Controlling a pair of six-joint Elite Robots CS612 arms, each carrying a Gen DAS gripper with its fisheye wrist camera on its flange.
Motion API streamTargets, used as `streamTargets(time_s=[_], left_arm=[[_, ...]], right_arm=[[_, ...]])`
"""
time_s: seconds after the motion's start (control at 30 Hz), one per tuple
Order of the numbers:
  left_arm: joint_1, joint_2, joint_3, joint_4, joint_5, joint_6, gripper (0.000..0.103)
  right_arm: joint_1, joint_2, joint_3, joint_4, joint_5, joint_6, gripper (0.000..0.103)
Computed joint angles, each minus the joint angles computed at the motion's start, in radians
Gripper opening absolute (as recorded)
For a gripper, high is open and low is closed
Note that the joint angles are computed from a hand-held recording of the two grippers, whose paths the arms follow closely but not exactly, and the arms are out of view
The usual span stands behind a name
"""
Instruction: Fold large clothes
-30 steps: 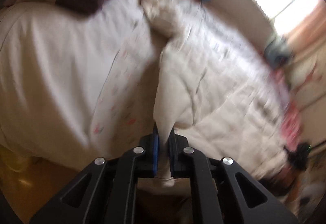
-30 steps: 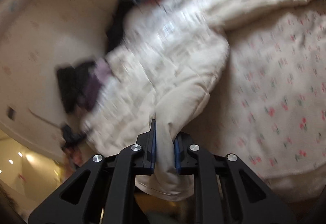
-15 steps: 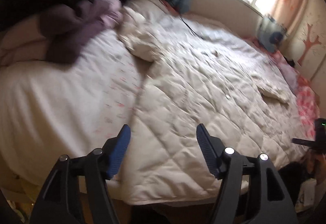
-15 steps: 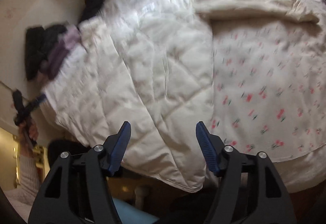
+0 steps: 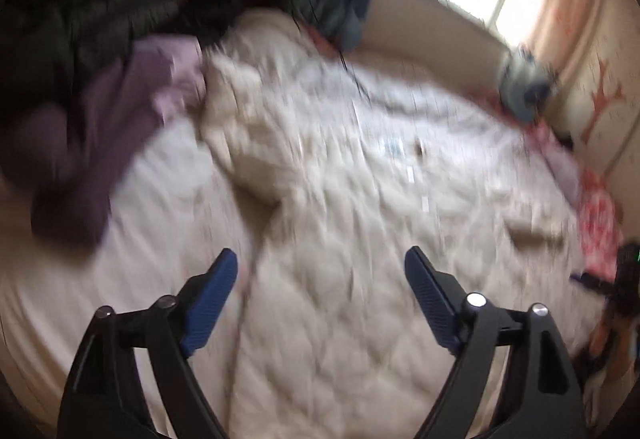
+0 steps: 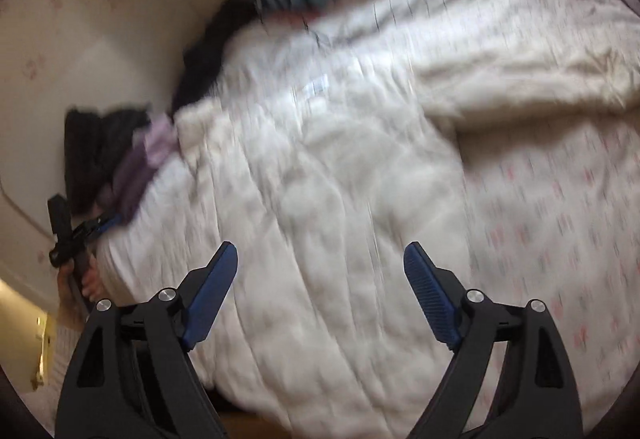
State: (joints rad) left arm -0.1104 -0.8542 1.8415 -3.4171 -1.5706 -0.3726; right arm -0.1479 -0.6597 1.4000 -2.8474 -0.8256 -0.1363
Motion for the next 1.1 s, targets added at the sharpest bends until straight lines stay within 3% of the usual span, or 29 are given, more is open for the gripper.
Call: streamTargets(time_s=[0.07,0.13,0.23,0.3,0.4,0.5,0.6,0.67,0.7,0.73,0.77,0.8,0.87,0.93,1.03,1.1], left_arm=[[0.019,0.038,-0.112,0.035,0.025,-0.038,0.092],[0.044,0.093,-0.263,0.131,0.018,-0.074,0.092],[0.063,0.186,-0.494,0.301,0.078,-0.109,0.092],[0.07,0.252,-0.651,0.447,0.153,-0.1,0.092],[0.084,0.36,-0.884,0.67,0.259,-0.136,0.092],[0.104,0.459,-1.09,0.905,0.268,-0.22,0.092],[0.118,0.554,-1.279,1.131,0.266,-0.255,0.092],[0.123,0.594,-1.348,1.211,0.252,-0.265,0.092],[0.123,0.599,-1.35,1.207,0.236,-0.257,0.09],[0.124,0.591,-1.328,1.169,0.207,-0.241,0.071],[0.13,0.573,-1.282,1.093,0.137,-0.231,0.03],[0.139,0.557,-1.225,0.988,0.048,-0.239,0.019],[0.137,0.511,-1.106,0.779,-0.011,-0.221,0.017],[0.119,0.442,-0.968,0.57,0.027,-0.135,0.016],[0.086,0.314,-0.741,0.255,0.096,-0.023,0.016],[0.057,0.237,-0.593,0.046,0.219,0.046,0.017]], right_arm=[[0.022,0.073,-0.09,-0.151,0.002,0.175,0.082],[0.036,0.162,-0.209,-0.27,-0.006,0.385,0.082],[0.048,0.276,-0.365,-0.303,0.009,0.611,0.082],[0.058,0.319,-0.422,-0.235,0.01,0.61,0.082],[0.061,0.325,-0.422,-0.07,0.045,0.529,0.082],[0.071,0.32,-0.425,0.009,0.022,0.437,0.082],[0.071,0.325,-0.432,0.017,0.043,0.429,0.083],[0.07,0.325,-0.429,0.016,0.047,0.433,0.083],[0.072,0.326,-0.424,0.009,0.048,0.437,0.083],[0.071,0.326,-0.423,0.007,0.05,0.44,0.083],[0.07,0.324,-0.418,0.002,0.053,0.443,0.083],[0.073,0.332,-0.432,0.004,0.051,0.452,0.083],[0.071,0.334,-0.434,-0.001,0.056,0.462,0.083],[0.07,0.338,-0.441,0.0,0.062,0.472,0.083],[0.066,0.344,-0.447,-0.01,0.078,0.499,0.083],[0.064,0.346,-0.448,-0.013,0.082,0.511,0.083]])
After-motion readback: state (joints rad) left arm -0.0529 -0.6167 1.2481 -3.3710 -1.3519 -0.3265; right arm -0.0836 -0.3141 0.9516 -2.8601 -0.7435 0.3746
